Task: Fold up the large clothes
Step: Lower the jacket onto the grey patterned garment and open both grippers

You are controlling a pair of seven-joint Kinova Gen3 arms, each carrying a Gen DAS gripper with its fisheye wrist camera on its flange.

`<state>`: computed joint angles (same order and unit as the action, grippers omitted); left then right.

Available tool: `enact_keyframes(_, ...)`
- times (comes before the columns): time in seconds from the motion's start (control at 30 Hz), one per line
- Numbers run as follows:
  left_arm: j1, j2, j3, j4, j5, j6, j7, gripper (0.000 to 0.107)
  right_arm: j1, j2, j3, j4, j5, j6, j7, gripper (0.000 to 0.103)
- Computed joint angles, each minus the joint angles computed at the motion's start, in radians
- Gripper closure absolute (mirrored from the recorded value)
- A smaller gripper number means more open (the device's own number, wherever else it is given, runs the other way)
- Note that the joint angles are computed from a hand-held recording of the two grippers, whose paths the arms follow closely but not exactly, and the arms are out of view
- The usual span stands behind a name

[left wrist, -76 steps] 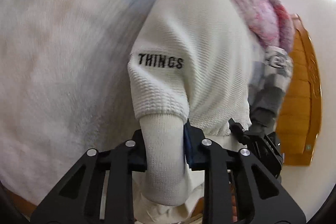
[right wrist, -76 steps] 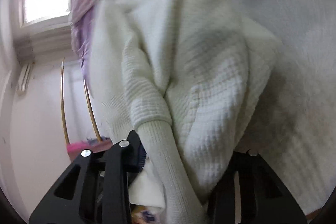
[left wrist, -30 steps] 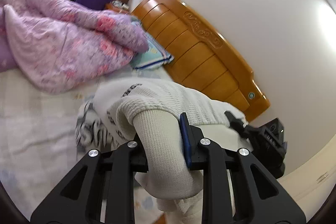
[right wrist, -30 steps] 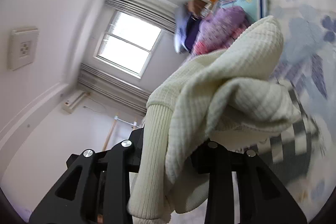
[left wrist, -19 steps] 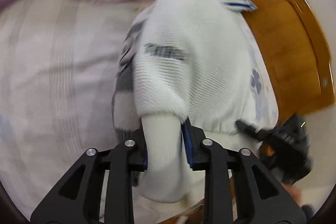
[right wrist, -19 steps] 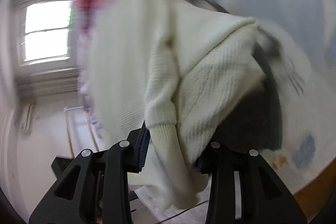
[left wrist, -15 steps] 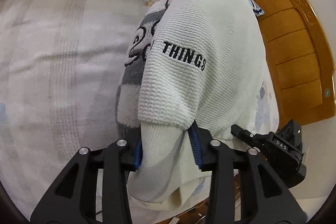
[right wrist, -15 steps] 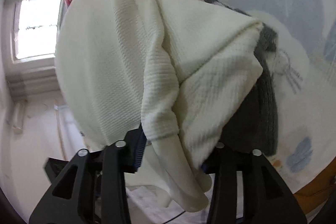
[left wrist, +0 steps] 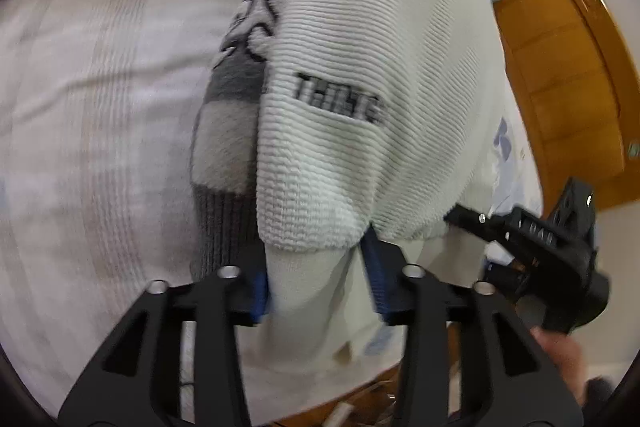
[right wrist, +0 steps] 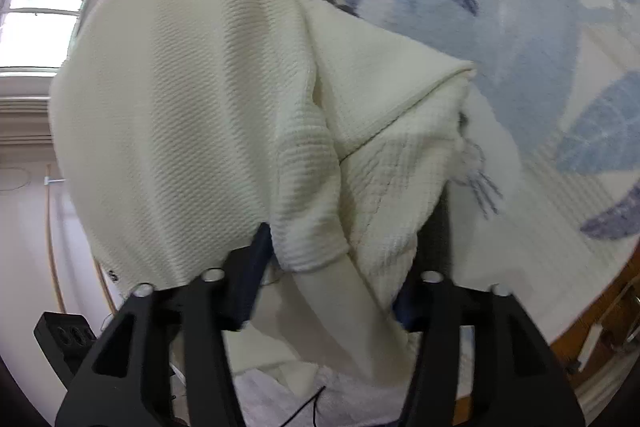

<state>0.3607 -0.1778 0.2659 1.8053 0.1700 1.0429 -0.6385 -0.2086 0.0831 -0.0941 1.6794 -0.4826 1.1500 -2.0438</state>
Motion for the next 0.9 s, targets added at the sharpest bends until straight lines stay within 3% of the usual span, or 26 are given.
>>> enact_keyframes(0.03,-0.017,-0.006,0.009,-0.007,-0.008,0.017,0.016,0.046,-0.014,0.001,0.0,-0.025,0.041,0.011,-0.026,0.042)
enact_keyframes(0.13,-0.028,-0.047,-0.009,-0.022,-0.048,0.053,0.028,0.038,-0.139,-0.004,0.067,-0.103,0.163,0.065,-0.107,0.034)
enact_keyframes(0.3,-0.067,-0.097,-0.005,-0.069,-0.103,0.134,0.019,0.029,-0.371,0.038,0.143,-0.309,0.366,0.234,-0.181,0.026)
enact_keyframes(0.37,-0.081,-0.106,-0.017,-0.086,-0.108,0.177,-0.006,0.026,-0.416,0.051,0.109,-0.37,0.447,0.27,-0.214,0.025)
enact_keyframes(0.5,-0.112,-0.143,-0.034,-0.103,-0.12,0.242,-0.065,0.021,-0.403,0.097,-0.05,-0.472,0.555,0.292,-0.221,0.024)
enact_keyframes(0.6,-0.134,-0.169,-0.057,-0.117,-0.124,0.305,-0.122,0.02,-0.461,0.146,-0.125,-0.566,0.64,0.326,-0.229,0.022)
enact_keyframes(0.67,-0.156,-0.199,-0.086,-0.11,-0.118,0.342,-0.161,0.02,-0.519,0.174,-0.123,-0.609,0.666,0.341,-0.232,0.014)
enact_keyframes(0.9,-0.243,-0.315,-0.221,-0.063,-0.071,0.418,-0.28,0.02,-0.723,0.287,-0.095,-0.785,0.75,0.436,-0.259,0.013)
